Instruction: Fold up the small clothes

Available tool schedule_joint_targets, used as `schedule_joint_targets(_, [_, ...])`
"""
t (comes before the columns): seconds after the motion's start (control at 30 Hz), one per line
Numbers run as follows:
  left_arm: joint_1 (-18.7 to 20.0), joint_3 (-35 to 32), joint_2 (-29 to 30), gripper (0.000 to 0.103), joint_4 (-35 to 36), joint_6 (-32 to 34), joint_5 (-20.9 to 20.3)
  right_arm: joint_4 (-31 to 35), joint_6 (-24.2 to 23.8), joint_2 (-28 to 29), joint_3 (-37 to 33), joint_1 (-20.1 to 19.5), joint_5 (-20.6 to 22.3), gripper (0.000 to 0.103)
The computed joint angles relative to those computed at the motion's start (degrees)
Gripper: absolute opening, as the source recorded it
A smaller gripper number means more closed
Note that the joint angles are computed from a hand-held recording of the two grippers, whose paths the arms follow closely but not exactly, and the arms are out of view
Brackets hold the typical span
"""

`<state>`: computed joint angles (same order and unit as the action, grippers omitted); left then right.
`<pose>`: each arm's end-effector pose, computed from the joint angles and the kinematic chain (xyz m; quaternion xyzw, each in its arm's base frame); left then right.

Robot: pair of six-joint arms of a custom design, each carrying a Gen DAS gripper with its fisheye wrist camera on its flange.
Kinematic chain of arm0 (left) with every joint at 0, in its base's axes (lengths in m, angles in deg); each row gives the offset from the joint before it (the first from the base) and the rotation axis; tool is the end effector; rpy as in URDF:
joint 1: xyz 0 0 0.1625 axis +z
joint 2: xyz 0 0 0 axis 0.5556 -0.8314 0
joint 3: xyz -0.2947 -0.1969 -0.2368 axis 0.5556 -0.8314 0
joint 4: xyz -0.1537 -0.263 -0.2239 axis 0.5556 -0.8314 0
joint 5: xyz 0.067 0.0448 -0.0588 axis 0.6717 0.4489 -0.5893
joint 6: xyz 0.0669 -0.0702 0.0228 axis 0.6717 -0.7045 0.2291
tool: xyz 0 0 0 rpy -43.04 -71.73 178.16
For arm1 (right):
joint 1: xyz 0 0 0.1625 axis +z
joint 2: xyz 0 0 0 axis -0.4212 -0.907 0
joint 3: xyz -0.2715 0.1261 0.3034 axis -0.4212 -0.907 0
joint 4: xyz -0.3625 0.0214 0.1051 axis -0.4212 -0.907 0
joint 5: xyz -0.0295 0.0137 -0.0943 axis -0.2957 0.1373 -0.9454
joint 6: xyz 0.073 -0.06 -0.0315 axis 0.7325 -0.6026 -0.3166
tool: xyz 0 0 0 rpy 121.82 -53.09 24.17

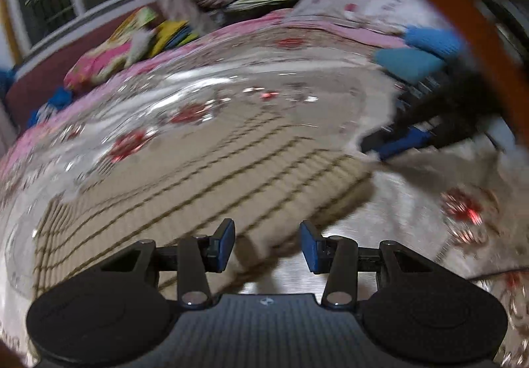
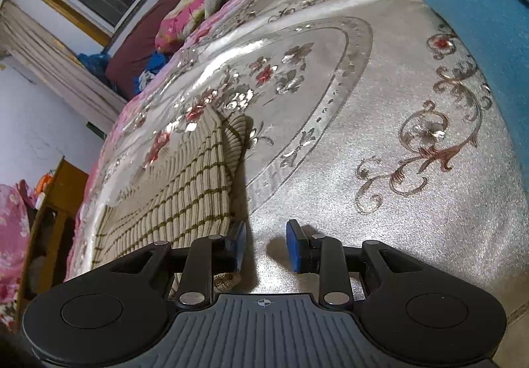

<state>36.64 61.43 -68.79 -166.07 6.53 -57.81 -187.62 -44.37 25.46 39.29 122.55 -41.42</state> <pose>-0.1119 -0.7917 0.1860 0.5629 0.7758 -0.1977 0.2053 0.1887 -0.7524 0.0711 -0.1813 -0.8605 0.4618 0.1161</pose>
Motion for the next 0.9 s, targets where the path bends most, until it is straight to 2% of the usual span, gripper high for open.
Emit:
schedule_joint_targets(0.17, [-1.0, 5.4, 1.0, 0.050, -8.7, 8.0, 0.3, -1.2, 1.0, -1.1, 1.8, -0.4, 1.9, 0.029])
schedule_joint_targets(0.37, [-1.5, 7.9, 3.4, 0.053, -17.6, 14.8, 0.3, -2.8, 1.8, -2.5, 4.0, -1.1, 4.2, 0.033])
schedule_joint_targets(0.53, [-2.0, 7.5, 5.1, 0.057, -21.4, 16.6, -0.2, -4.1, 1.9, -2.9, 4.4, -1.6, 5.9, 0.034])
schedule_joint_targets(0.7, [-2.2, 5.2, 7.2, 0.057, -22.2, 16.6, -0.6, -2.4, 2.3, -1.8, 1.1, -2.4, 8.9, 0.035])
schedule_joint_targets(0.8, [-2.1, 4.0, 7.1, 0.044, -19.1, 13.6, -1.3, -0.9, 2.4, -0.5, -2.5, -2.9, 10.7, 0.042])
schedule_joint_targets(0.9, [-1.9, 4.4, 6.4, 0.036, -18.3, 11.6, -2.1, 0.9, 2.3, 1.0, -6.3, -3.5, 12.6, 0.044])
